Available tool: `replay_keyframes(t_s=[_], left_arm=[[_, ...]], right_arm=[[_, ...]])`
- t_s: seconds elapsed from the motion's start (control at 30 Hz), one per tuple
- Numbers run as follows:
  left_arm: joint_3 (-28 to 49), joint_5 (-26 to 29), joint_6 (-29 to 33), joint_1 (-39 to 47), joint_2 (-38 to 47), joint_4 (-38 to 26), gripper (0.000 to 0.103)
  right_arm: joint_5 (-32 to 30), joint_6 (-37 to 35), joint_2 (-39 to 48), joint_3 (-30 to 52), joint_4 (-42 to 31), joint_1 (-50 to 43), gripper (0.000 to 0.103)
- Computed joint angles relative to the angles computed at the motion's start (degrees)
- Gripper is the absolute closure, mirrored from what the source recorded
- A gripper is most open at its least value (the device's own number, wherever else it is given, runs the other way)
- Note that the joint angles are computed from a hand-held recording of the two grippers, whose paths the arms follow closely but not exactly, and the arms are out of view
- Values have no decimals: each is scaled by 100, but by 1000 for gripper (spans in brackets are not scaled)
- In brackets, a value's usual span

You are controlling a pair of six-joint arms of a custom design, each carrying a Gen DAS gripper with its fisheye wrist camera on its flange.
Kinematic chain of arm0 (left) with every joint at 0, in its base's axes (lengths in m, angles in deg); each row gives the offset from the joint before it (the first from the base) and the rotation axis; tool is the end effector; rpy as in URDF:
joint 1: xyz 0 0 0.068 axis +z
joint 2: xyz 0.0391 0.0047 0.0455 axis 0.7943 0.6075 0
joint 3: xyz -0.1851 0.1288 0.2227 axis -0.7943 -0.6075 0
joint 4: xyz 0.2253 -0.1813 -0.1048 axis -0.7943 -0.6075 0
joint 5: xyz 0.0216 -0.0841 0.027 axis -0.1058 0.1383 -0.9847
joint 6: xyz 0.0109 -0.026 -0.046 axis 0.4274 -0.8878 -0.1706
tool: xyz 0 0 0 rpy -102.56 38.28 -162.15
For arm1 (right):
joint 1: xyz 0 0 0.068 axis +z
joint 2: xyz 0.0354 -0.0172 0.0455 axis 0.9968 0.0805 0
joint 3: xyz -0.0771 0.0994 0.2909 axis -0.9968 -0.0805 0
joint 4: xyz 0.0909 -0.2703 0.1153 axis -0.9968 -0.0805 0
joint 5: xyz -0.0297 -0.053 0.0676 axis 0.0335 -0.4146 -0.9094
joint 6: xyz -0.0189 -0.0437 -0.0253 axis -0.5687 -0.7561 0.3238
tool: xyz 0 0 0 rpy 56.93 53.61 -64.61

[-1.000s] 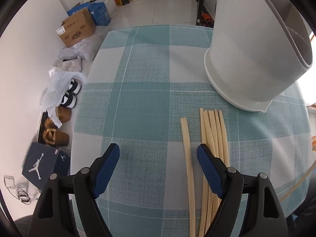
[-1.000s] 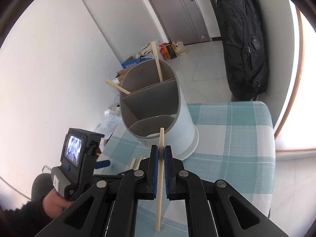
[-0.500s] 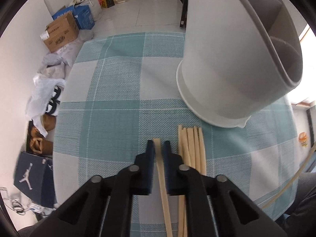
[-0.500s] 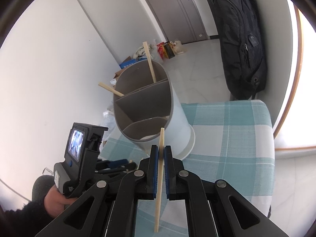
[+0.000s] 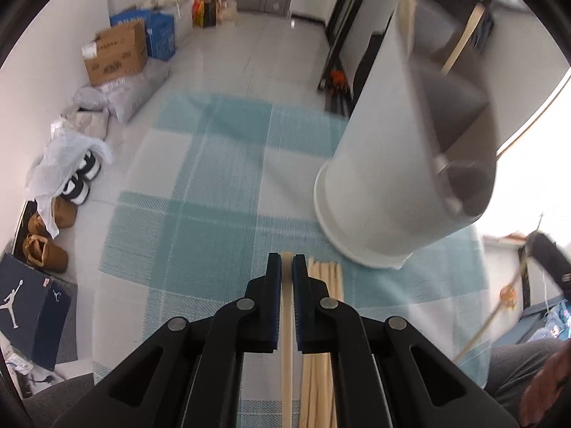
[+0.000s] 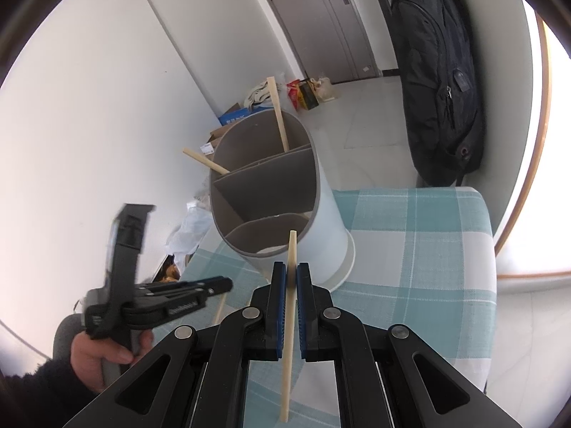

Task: Organize utensils
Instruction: 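Lift the chopstick with the right gripper and carry it over the holder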

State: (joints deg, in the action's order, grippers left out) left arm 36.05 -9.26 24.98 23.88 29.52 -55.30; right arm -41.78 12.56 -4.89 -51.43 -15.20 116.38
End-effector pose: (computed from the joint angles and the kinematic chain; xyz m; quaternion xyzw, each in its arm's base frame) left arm 0.2542 -0.1408 0.2472 0.0446 0.9620 -0.1365 0.2324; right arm 0.2148 0.1312 0.2066 -0.0328 0.8948 0.2395 0.3755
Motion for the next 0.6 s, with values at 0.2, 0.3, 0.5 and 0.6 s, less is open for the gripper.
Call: replay_keyframes(t_s=[0.2,0.3,0.5,0.6], left_arm=[[-137,-208,-130,-121,-732,202,101],[-148,-289,-104,-203,-935,188,101],[-216,-189,128,-66,-1189,188,101],[-258,-143,282,59,-1318,226,101]], right_arm=[[176,15,-203,-93,100,163,98],[254,-12,-325,-121,155,324,98],[886,-127,-410,-32,85,948,98],[1215,-181,-325,49,83,1244,98]])
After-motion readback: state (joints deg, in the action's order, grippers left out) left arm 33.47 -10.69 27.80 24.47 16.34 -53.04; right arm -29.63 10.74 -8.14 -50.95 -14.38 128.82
